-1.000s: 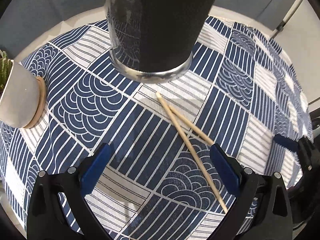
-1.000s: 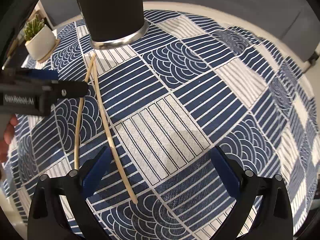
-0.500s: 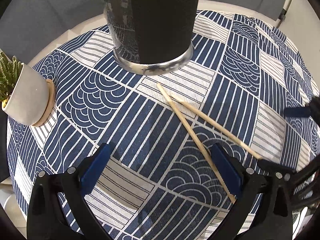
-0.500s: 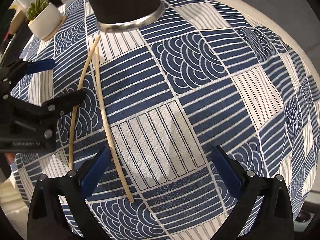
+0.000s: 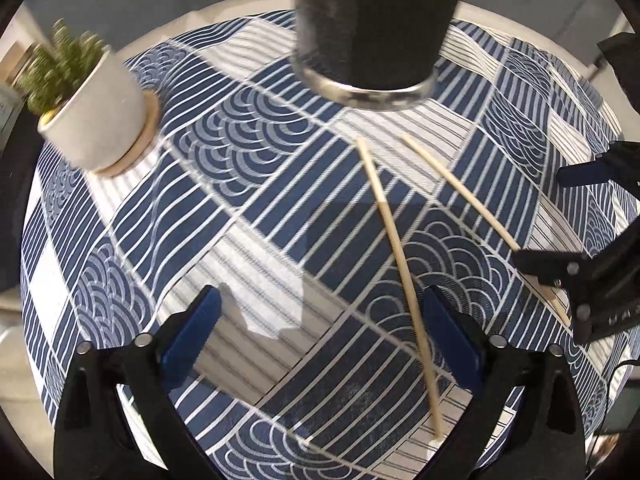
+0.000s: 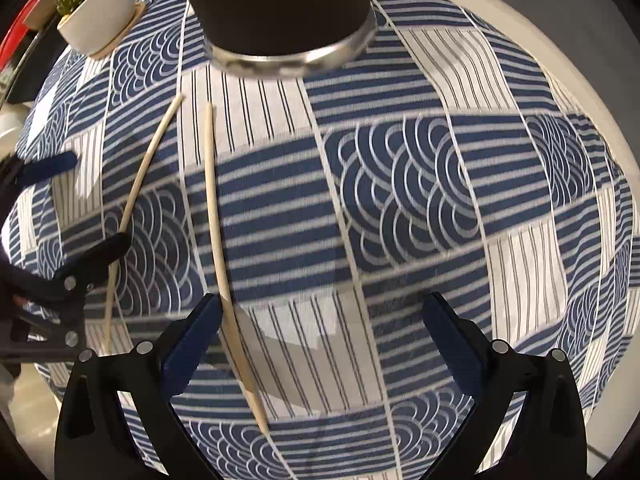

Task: Organize utensils
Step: 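Close the left tool on one stick while the right tool grasps the other, then lift the held sticks with both tools and carry them to the black cup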

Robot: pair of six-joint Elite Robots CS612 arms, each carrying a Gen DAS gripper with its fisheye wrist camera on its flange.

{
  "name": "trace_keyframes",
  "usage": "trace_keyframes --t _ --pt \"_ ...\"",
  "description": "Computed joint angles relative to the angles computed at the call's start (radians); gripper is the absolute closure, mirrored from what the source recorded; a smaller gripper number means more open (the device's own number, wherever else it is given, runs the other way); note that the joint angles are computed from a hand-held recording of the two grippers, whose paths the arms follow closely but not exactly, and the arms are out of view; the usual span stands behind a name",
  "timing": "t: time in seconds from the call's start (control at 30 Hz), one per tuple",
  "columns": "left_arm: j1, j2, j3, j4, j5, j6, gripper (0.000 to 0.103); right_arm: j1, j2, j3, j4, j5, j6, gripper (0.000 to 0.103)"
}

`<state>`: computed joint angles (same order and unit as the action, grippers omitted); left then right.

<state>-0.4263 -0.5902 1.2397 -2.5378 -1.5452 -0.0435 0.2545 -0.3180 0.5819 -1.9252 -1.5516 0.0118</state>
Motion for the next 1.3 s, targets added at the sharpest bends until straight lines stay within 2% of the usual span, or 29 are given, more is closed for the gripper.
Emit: trace_keyframes --t 0.07,0.1,0.13,0.17,0.2,0.23,0.27,0.3,0.37,0.43,0.67,0.77,0.8,0.9,1.0,1.07,1.17,1.3 --pt "0.005 -0.008 0.012 -0.006 0.004 -0.012 0.021 0.002 0.018 -0.043 0.007 0.002 -0.023 0.014" --pt "0.007 -0.013 0.017 -0.005 0.006 -0.019 0.024 0.002 0.014 -0.037 -0.010 0.005 -0.041 0.025" --pt "0.011 -0.017 0.021 -0.004 0.008 -0.027 0.032 0.003 0.012 -0.037 -0.017 0.007 -0.052 0.041" --pt "0.014 -0.020 0.023 -0.001 0.008 -0.037 0.039 0.003 0.012 -0.043 -0.015 0.010 -0.068 0.050" --pt "0.017 -0.023 0.025 0.001 0.010 -0.043 0.042 0.001 0.011 -0.044 -0.022 0.013 -0.078 0.068" --pt "0.023 -0.030 0.034 0.000 0.014 -0.050 0.052 0.005 -0.011 -0.004 -0.038 0.010 -0.077 0.081" --pt "0.025 -0.034 0.039 -0.001 0.013 -0.056 0.061 0.004 -0.019 0.012 -0.052 0.008 -0.076 0.086" --pt "0.028 -0.039 0.048 -0.003 0.017 -0.065 0.066 0.002 -0.027 0.028 -0.065 0.004 -0.077 0.095" --pt "0.034 -0.049 0.062 -0.002 0.016 -0.086 0.092 -0.003 -0.057 0.089 -0.110 0.011 -0.087 0.097" --pt "0.040 -0.061 0.082 -0.004 0.007 -0.105 0.098 -0.010 -0.077 0.132 -0.140 0.025 -0.086 0.098" --pt "0.036 -0.109 0.155 0.001 0.037 -0.191 0.098 -0.036 -0.175 0.326 -0.233 0.114 -0.096 0.098" --pt "0.034 -0.130 0.191 -0.004 0.040 -0.220 0.098 -0.045 -0.216 0.415 -0.295 0.127 -0.090 0.098" --pt "0.035 -0.138 0.207 -0.010 0.038 -0.230 0.098 -0.045 -0.252 0.485 -0.327 0.128 -0.082 0.098" --pt "0.028 -0.157 0.245 -0.029 0.052 -0.256 0.098 -0.055 -0.286 0.548 -0.388 0.147 -0.057 0.098" --pt "0.033 -0.184 0.283 -0.039 0.038 -0.237 0.098 -0.058 -0.326 0.620 -0.451 0.141 -0.049 0.098" --pt "0.035 -0.201 0.303 -0.054 0.035 -0.223 0.098 -0.056 -0.332 0.614 -0.469 0.136 -0.029 0.098" --pt "0.039 -0.229 0.332 -0.082 0.029 -0.208 0.098 -0.032 -0.363 0.678 -0.547 0.120 0.025 0.098" --pt "0.035 -0.269 0.367 -0.140 0.049 -0.183 0.098 -0.004 -0.375 0.694 -0.617 0.086 0.068 0.098"
